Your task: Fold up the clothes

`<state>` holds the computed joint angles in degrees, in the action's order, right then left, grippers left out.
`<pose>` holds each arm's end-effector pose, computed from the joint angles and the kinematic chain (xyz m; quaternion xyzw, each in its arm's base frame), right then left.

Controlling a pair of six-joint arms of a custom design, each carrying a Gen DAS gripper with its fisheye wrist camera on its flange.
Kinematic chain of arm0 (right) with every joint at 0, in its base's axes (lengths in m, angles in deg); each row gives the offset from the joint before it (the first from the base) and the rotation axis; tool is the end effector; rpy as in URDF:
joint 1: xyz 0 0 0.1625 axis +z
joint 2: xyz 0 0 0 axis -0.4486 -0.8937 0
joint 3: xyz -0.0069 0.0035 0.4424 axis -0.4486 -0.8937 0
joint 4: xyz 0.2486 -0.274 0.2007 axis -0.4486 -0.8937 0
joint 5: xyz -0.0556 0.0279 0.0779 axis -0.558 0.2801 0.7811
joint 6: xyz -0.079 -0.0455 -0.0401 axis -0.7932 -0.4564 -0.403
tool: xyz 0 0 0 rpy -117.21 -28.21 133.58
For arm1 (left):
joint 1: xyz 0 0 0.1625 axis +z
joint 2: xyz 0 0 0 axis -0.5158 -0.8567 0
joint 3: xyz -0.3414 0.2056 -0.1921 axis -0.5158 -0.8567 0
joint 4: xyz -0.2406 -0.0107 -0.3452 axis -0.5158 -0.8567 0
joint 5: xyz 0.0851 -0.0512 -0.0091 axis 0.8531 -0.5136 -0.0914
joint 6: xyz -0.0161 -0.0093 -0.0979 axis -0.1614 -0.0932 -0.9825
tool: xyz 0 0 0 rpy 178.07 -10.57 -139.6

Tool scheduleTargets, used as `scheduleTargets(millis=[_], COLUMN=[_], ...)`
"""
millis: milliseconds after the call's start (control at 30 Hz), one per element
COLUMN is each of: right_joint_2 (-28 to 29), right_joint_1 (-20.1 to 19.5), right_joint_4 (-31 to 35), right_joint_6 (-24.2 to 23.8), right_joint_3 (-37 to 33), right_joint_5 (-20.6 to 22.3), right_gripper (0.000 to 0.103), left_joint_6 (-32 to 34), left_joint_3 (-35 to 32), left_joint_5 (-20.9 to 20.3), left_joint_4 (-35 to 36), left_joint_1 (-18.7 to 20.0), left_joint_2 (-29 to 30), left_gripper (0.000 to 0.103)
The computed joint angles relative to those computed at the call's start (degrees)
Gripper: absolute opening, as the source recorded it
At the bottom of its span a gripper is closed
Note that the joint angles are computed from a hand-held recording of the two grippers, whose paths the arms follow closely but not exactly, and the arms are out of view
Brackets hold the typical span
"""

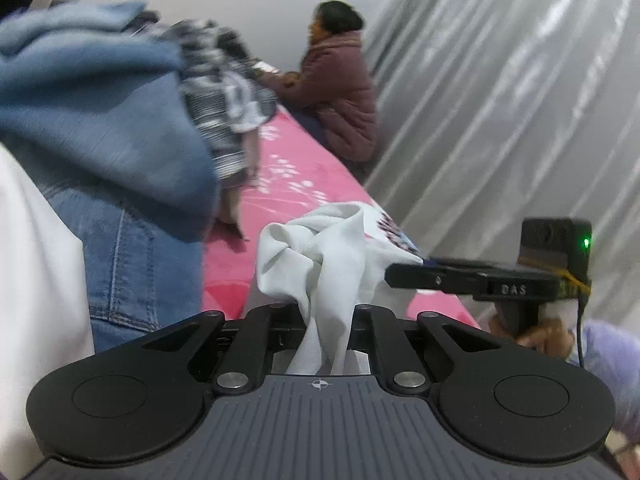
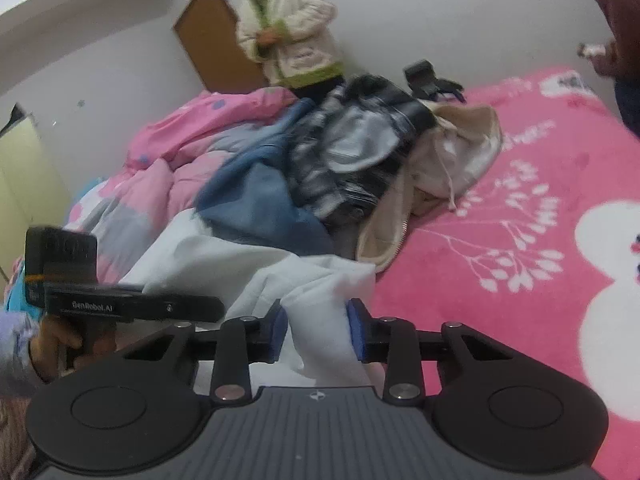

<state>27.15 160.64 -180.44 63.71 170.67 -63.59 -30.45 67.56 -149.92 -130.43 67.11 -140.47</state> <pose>0.5043 -0.3646 0.2315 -0.3136 0.8968 -0.3120 0.0055 -0.1725 -0.3339 0.6205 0.3054 0.9041 -0.2983 0.0157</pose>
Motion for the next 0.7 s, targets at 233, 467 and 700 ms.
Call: scheduleTargets(millis=[233, 467, 700], right_joint_2=[-3.6, -7.7, -11.4], right_joint_1=[3.8, 8.5, 15.5], right_joint_4=[0.4, 2.5, 4.1], right_joint_6=[0.1, 0.8, 2.9], right_joint_3=[2.9, 6.0, 9.2], right_joint_5=[-3.8, -8.6, -15.7], right_gripper=[0.023, 0.023, 0.020], left_joint_6=[0.2, -5.1, -16.2], left_joint_3=[-0.6, -1.5, -2.8], left_joint_5=[6.1, 10.1, 13.6], left_joint_4=[10.4, 22.9, 40.0], left_joint_1=[-10.5, -20.5, -34.4], left_joint_2=[-4.1, -7.8, -11.9], left_gripper=[0.008, 0.008, 0.008])
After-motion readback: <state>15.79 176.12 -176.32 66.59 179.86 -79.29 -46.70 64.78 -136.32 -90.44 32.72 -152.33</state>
